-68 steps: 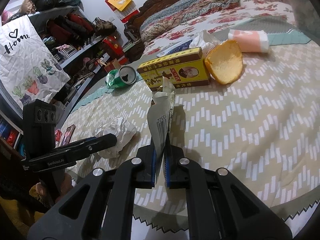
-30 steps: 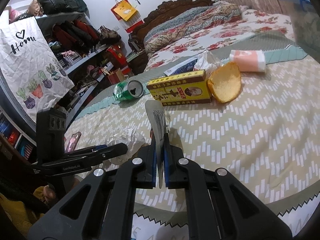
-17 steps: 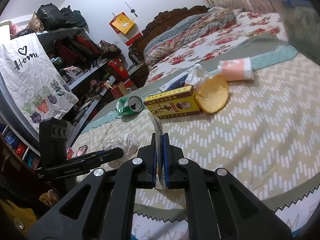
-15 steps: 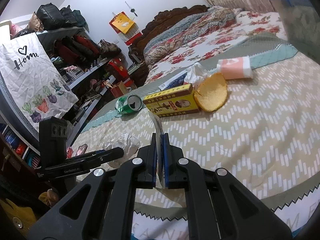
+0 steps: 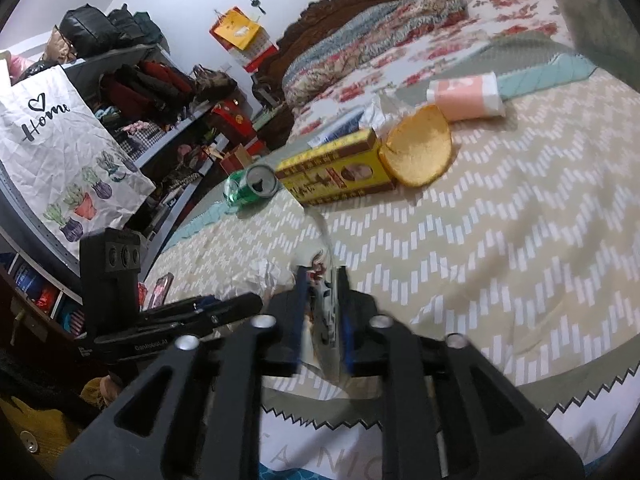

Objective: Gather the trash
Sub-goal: 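Carry tissue and snack bag in both tools toward the beige bin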

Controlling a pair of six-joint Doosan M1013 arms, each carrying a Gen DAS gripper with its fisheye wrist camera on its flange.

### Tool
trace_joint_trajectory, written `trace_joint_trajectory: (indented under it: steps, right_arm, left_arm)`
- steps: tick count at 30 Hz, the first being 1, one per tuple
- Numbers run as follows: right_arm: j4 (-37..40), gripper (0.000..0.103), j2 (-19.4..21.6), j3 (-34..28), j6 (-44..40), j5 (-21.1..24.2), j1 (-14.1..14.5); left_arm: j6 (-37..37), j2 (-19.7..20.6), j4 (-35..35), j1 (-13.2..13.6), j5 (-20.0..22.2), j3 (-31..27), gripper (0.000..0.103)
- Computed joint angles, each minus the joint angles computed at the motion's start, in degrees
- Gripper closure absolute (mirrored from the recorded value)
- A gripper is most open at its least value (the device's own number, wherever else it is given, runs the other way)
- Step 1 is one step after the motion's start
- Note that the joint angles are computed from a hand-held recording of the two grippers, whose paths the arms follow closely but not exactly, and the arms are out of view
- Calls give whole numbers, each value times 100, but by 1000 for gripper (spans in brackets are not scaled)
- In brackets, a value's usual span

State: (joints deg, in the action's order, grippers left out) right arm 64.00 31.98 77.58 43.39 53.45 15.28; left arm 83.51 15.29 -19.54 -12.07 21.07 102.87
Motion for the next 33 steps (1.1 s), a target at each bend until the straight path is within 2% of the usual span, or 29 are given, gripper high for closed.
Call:
trace_joint_trajectory:
  steps: [1, 2, 3, 6, 8, 9, 11, 14, 18, 23, 24, 27, 28, 29, 31, 32, 33]
  right_arm:
    - [-21, 51, 8, -3, 50, 29, 0]
    - [28, 44, -1, 29, 15, 4, 1]
    - [30, 44, -1, 35, -26, 0, 7]
    - [-326, 48, 67, -83, 138, 143, 60]
    - [-582, 73, 197, -240, 369, 491, 93]
    - [-641, 82, 214, -257, 409, 534, 109]
    - [-462, 85, 165, -178, 235, 457, 94]
    - [-274, 86, 28, -13, 12, 16, 39]
    - [44, 86, -147, 205, -83, -597, -197]
    - [269, 86, -449, 549, -181, -1631, -627]
    - [186, 86, -540, 639, -89, -2019, -784]
    - [-385, 86, -656, 709, 579, -2668, -1067]
    - [-672, 86, -647, 672, 893, -2809, -1197]
    - [-892, 86, -629, 631, 1103, -2868, -1265]
    - [-2061, 86, -501, 420, 2184, -3038, -1418]
    - [-2412, 83, -443, 321, 2521, -2985, -1459]
    - [-2462, 83, -319, 157, 2614, -2779, -1563]
  left_arm:
    - [30, -1, -25, 4, 1, 5, 58]
    - [47, -2, -40, 7, -5, 9, 58]
    - [49, 0, -41, 6, -2, 7, 58]
    - [95, 6, -71, 15, -8, 5, 58]
    - [95, 4, -69, 14, -1, 4, 58]
    - [94, 2, -59, 8, 7, -2, 58]
    - [73, 2, 29, -6, 47, -59, 59]
    - [263, 43, -61, -31, 148, -237, 59]
    - [623, 252, -62, -156, 471, -764, 59]
    - [1594, 841, -474, -473, 1251, -1923, 59]
    - [1810, 1035, -570, -567, 1486, -2272, 59]
    - [2202, 1674, -668, -855, 2102, -3373, 58]
    - [2228, 1887, -633, -940, 2260, -3728, 58]
    - [2227, 2249, -623, -1048, 2559, -4318, 58]
    - [2053, 2701, -525, -1182, 2898, -5019, 55]
    - [1876, 3067, -541, -1242, 3143, -5590, 55]
    - [1782, 3280, -626, -1267, 3295, -5920, 55]
